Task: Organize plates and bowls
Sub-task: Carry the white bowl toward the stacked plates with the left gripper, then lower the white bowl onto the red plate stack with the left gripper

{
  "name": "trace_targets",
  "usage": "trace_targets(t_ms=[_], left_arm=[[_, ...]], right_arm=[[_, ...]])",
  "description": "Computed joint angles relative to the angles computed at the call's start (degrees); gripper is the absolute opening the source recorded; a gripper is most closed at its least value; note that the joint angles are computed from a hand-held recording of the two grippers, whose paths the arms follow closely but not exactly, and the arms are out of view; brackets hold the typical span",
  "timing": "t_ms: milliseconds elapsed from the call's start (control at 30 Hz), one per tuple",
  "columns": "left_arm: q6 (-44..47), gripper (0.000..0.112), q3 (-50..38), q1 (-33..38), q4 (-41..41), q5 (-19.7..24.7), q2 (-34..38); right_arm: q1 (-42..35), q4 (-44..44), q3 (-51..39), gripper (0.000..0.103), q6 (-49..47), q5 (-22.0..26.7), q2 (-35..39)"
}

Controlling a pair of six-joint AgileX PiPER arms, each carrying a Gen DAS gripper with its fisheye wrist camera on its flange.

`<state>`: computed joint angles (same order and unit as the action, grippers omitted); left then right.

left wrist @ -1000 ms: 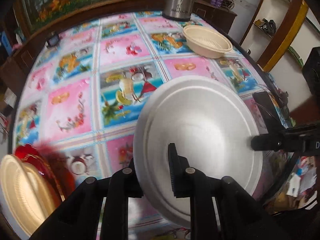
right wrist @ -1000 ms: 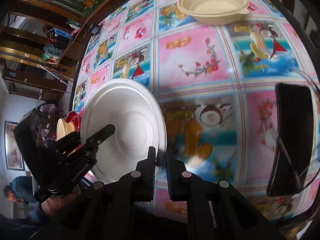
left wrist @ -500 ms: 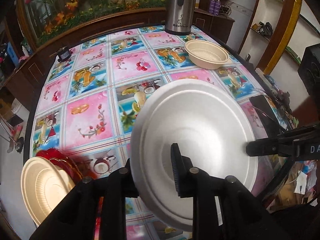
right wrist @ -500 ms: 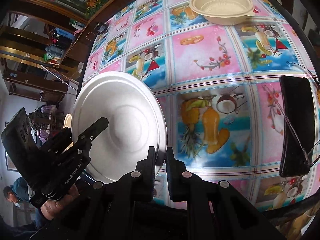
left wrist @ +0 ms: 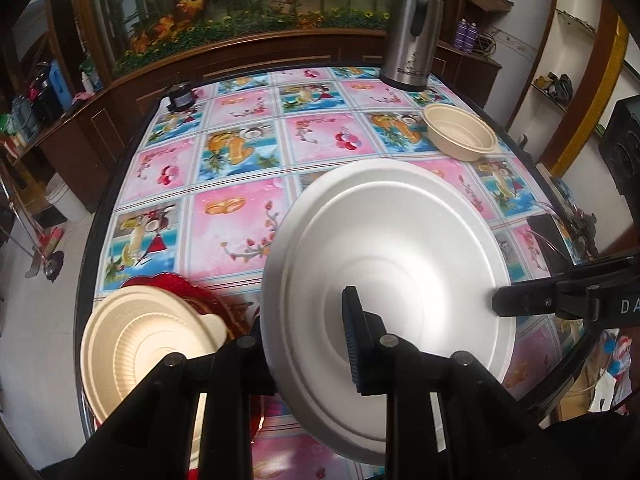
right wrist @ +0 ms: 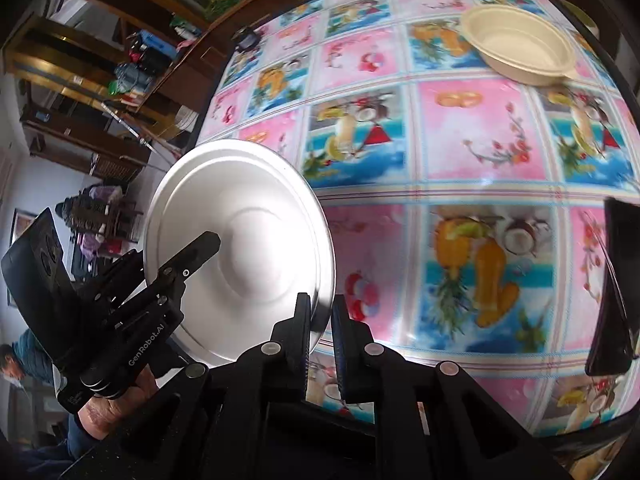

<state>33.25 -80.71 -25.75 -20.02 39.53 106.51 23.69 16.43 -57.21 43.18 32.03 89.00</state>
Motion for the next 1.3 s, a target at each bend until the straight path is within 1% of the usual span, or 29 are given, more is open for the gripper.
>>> trace_targets(t_ms=[333,667,833,1300], left_arm=[[0.1,0.022,2.5,4.9,-0.6,-1.1,-1.8],[0.7,0.026,4.9,8.9,-1.8,-2.2,-3.6],[1.4,0.028,4.7,11.8,-4.0,-1.5,-3.8],[0.9,0.028,3.4,15.9,-5.3,-1.4,-3.7]], right_arm=[[1.9,0.6,-8.6,0.012,-3.8,2.2,6.7],[3.5,-1.4,-17.8,0.012,-5.3,6.3,12.3],[3.9,-1.3,-22.9,0.012,-6.5,8.4,15.4],[5.1,-2.2,-36.6,0.012,-8.5,14.6,23.0]])
